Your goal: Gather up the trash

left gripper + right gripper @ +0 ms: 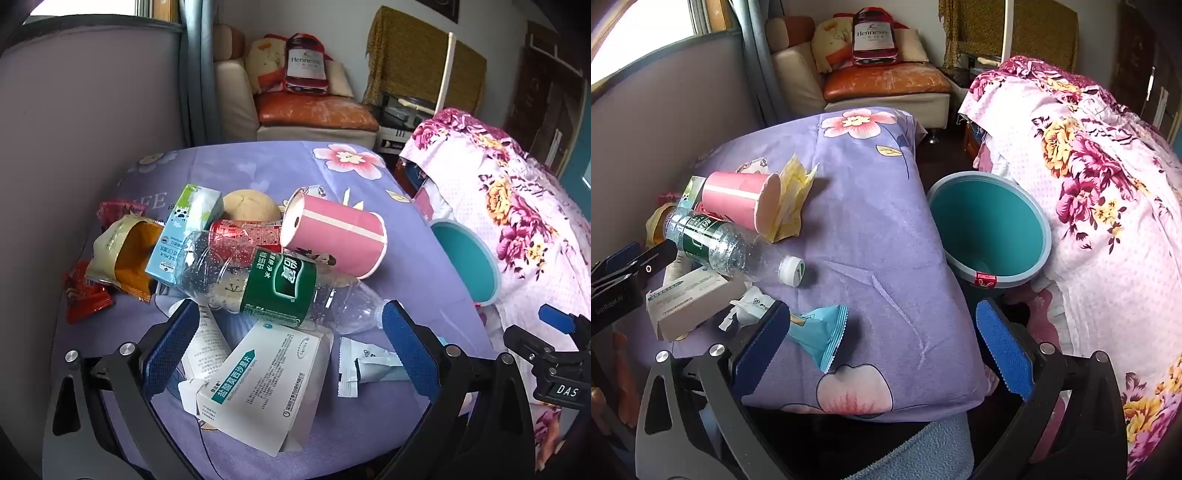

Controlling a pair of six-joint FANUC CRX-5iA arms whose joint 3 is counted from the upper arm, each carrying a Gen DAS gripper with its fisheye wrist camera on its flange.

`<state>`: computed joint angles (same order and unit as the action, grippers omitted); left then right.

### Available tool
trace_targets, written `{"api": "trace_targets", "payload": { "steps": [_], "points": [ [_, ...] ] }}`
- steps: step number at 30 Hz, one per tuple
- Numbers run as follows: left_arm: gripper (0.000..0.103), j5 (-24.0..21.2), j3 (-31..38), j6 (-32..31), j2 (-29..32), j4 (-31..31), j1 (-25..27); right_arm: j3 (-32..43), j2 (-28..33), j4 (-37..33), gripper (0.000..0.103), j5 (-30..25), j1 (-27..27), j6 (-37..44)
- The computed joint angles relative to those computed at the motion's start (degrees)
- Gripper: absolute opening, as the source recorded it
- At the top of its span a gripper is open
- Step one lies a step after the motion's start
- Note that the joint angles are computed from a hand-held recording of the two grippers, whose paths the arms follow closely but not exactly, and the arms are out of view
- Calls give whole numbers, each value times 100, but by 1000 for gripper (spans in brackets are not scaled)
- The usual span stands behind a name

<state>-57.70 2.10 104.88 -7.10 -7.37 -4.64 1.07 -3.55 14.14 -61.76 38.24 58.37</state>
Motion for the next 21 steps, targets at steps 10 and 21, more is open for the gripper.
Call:
{"api": "trace_targets", "payload": {
  "steps": [10,21],
  "points": [
    [99,-235,311,67,71,-222,-252,136,0,-65,97,-112,-62,-3],
    [99,-247,334,-108,155,-203,-284,112,16,-134,97,-44,-187,-22]
  ]
}}
